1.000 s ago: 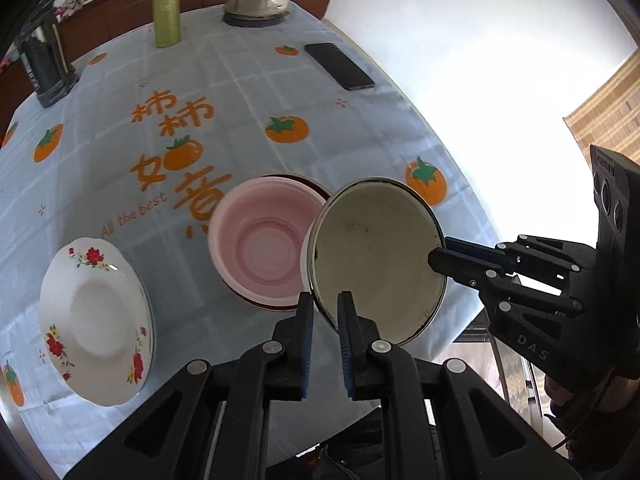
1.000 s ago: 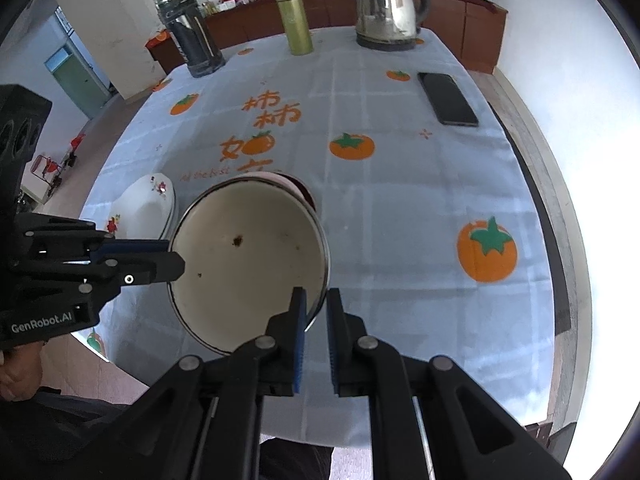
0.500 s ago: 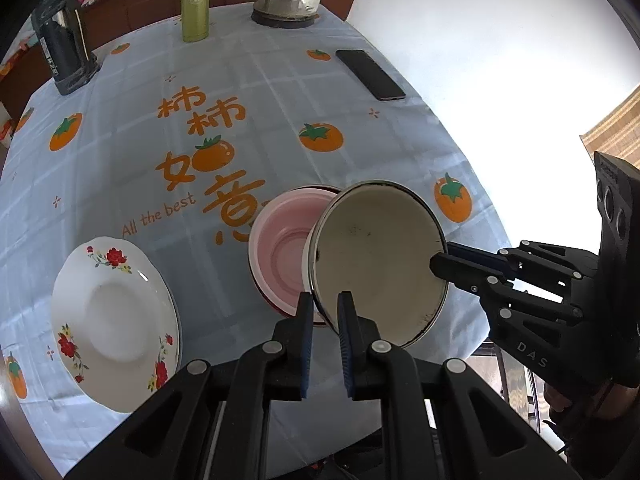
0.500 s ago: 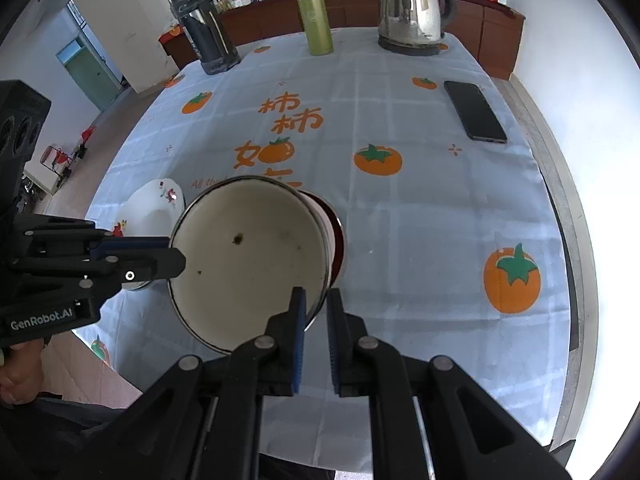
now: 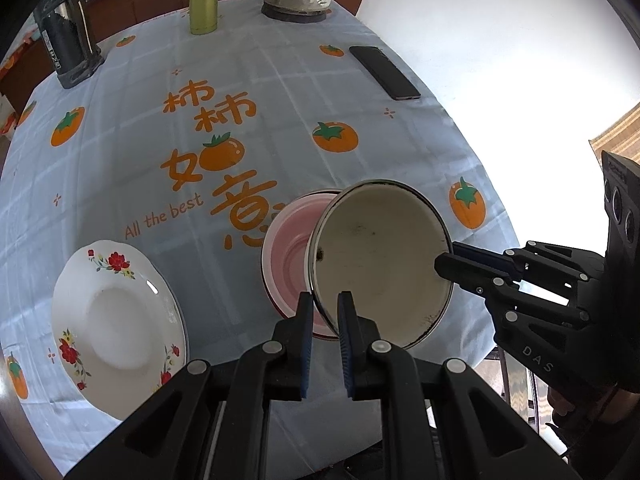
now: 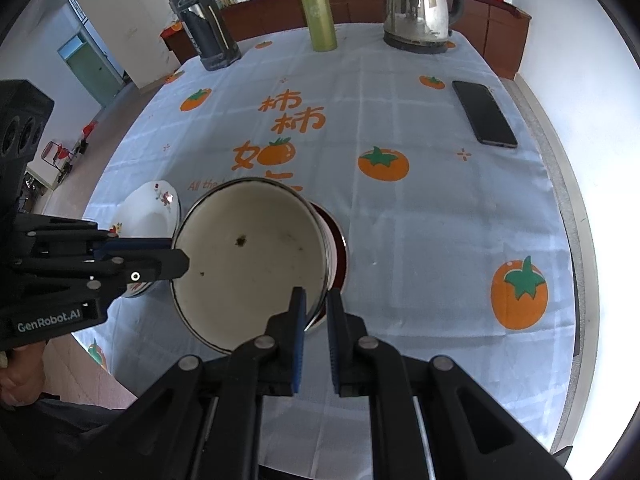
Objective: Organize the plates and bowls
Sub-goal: 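Lift the cream enamel bowl with both grippers toward the pink basin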
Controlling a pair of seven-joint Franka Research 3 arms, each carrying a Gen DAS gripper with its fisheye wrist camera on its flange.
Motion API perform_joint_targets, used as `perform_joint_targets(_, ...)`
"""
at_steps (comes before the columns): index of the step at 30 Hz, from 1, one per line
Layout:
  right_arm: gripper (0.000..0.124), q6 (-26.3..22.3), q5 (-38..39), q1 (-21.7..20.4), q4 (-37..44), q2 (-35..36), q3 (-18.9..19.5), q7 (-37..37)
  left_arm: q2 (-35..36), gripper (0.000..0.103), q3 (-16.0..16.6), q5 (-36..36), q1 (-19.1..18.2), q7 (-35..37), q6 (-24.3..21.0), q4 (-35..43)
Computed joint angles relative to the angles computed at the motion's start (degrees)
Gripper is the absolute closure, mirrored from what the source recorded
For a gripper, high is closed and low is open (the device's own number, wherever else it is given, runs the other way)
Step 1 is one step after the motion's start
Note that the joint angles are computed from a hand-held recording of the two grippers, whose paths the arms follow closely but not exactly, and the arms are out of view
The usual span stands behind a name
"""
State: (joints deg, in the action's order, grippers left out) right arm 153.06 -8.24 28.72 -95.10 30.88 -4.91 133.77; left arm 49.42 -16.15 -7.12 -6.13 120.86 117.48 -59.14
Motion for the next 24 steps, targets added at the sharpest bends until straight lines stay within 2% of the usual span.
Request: perform_joint_targets(24,0.113,-1.8,3.1,-1.2,4.9,3.7,0.8,-3.6,4.7,0.090,1.1,1.8,-1.4,-2.8,-2.7,7.1)
